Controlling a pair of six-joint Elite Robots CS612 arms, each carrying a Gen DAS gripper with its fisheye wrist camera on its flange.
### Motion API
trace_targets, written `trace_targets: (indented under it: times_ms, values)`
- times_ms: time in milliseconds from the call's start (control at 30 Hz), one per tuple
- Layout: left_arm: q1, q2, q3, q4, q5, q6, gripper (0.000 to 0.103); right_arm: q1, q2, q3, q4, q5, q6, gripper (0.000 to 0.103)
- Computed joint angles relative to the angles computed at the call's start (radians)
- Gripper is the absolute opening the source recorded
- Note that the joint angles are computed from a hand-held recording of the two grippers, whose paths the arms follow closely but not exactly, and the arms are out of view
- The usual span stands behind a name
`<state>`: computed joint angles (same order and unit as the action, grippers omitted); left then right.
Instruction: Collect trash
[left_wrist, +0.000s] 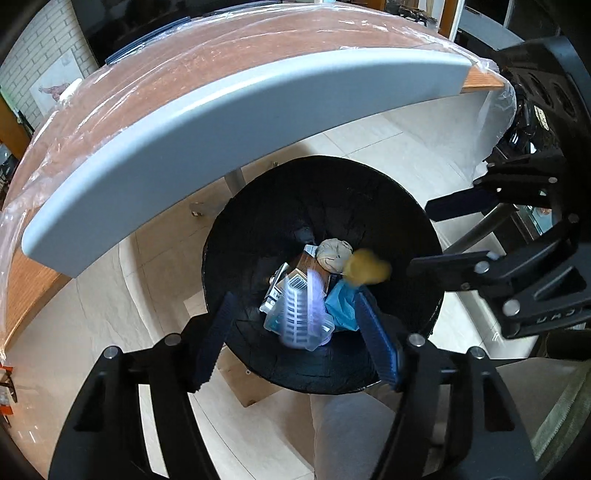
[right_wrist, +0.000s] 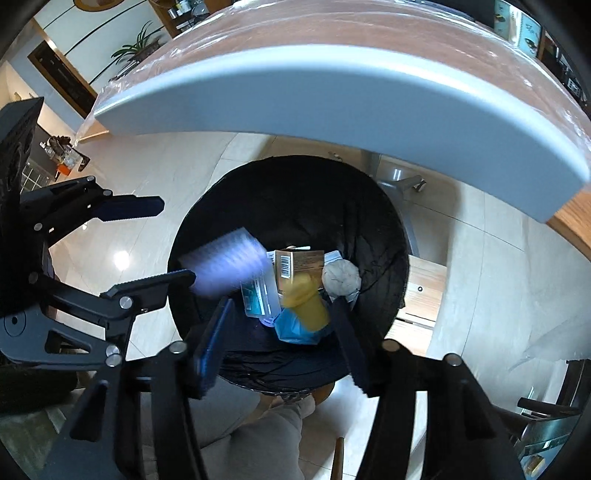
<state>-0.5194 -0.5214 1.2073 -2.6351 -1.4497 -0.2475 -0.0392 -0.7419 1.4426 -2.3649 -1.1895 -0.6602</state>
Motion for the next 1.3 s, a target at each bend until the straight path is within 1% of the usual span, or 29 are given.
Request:
trace_targets:
  times_ms: [33,133,167,233,267,300,333,367,400,433,467,500,533,567,600,633,667,733,767,800,833,900,933,1000,1033,1100,1167,1233,1300]
  values:
    - [0.0,-0.003,0.003,0.0,-0.002,-0.002,0.068,-0.002,-0.002,0.002,-0.006,-0.004,0.002,0.06]
    - [0.005,-0.018,0.021,-0.015,-0.02,-0.002,0.068,-0.012,-0.017,0.011,-0.005,0.005,0.005,0.064]
    - [0.006,-0.027,0.03,-0.025,-0.029,0.002,0.068,-0.018,-0.025,0.015,0.0,0.014,0.002,0.07]
    - [0.007,-0.049,0.054,-0.054,-0.038,0.018,0.068,-0.029,-0.048,0.023,0.013,0.048,-0.014,0.077]
    - [0.009,-0.066,0.071,-0.087,-0.05,0.033,0.069,-0.036,-0.061,0.027,0.019,0.076,-0.031,0.083]
    - [0.01,-0.077,0.081,-0.114,-0.058,0.044,0.074,-0.044,-0.078,0.033,0.019,0.117,-0.052,0.086]
    - [0.012,-0.095,0.1,-0.168,-0.063,0.061,0.08,-0.05,-0.09,0.037,0.008,0.148,-0.065,0.093]
    - [0.013,-0.11,0.115,-0.228,-0.055,0.074,0.091,-0.055,-0.099,0.039,-0.014,0.175,-0.069,0.097]
    - [0.016,-0.117,0.118,-0.271,-0.039,0.081,0.098,-0.059,-0.105,0.038,-0.062,0.195,-0.056,0.099]
    - [0.017,-0.123,0.122,-0.331,-0.006,0.085,0.1,-0.059,-0.103,0.03,-0.113,0.197,-0.026,0.099]
    - [0.021,-0.123,0.116,-0.378,0.035,0.079,0.101,-0.058,-0.091,0.01,-0.178,0.187,0.029,0.099]
    - [0.023,-0.119,0.104,-0.395,0.068,0.069,0.101,-0.058,-0.078,-0.012,-0.219,0.179,0.074,0.099]
    - [0.033,-0.109,0.077,-0.405,0.109,0.049,0.101,-0.056,-0.06,-0.04,-0.254,0.162,0.126,0.099]
    - [0.041,-0.096,0.046,-0.395,0.148,0.027,0.101,-0.05,-0.031,-0.088,-0.288,0.114,0.204,0.099]
    - [0.05,-0.082,0.013,-0.371,0.178,0.008,0.101,-0.046,-0.005,-0.132,-0.299,0.08,0.255,0.099]
    - [0.062,-0.063,-0.029,-0.346,0.212,-0.017,0.101,-0.047,0.018,-0.17,-0.297,0.067,0.283,0.099]
    - [0.073,-0.044,-0.068,-0.314,0.236,-0.042,0.101,-0.044,0.056,-0.235,-0.286,0.033,0.333,0.099]
    - [0.097,-0.001,-0.153,-0.237,0.277,-0.099,0.101,-0.041,0.116,-0.34,-0.244,-0.02,0.391,0.099]
    - [0.108,0.017,-0.184,-0.219,0.285,-0.113,0.101,-0.04,0.156,-0.408,-0.214,-0.054,0.421,0.099]
    - [0.118,0.039,-0.22,-0.189,0.299,-0.129,0.101,-0.037,0.185,-0.454,-0.196,-0.084,0.437,0.099]
    - [0.131,0.066,-0.272,-0.13,0.313,-0.152,0.101,-0.035,0.217,-0.507,-0.175,-0.115,0.445,0.099]
    - [0.148,0.109,-0.347,-0.062,0.307,-0.186,0.101,-0.029,0.273,-0.6,-0.127,-0.174,0.456,0.099]
    - [0.161,0.138,-0.403,-0.001,0.304,-0.217,0.101,-0.023,0.303,-0.653,-0.093,-0.209,0.464,0.099]
    - [0.181,0.175,-0.467,0.047,0.282,-0.25,0.101,-0.019,0.358,-0.75,-0.042,-0.257,0.469,0.099]
    - [0.186,0.18,-0.473,0.059,0.284,-0.262,0.101,-0.017,0.379,-0.787,-0.026,-0.277,0.474,0.099]
    - [0.197,0.216,-0.541,0.12,0.289,-0.281,0.101,-0.015,0.435,-0.886,0.012,-0.312,0.491,0.099]
    - [0.207,0.241,-0.588,0.167,0.287,-0.295,0.101,-0.016,0.479,-0.965,0.046,-0.318,0.504,0.099]
    - [0.215,0.261,-0.624,0.189,0.277,-0.299,0.101,-0.019,0.523,-1.046,0.073,-0.311,0.527,0.099]
    - [0.22,0.278,-0.656,0.211,0.274,-0.297,0.101,-0.02,0.547,-1.089,0.077,-0.315,0.536,0.099]
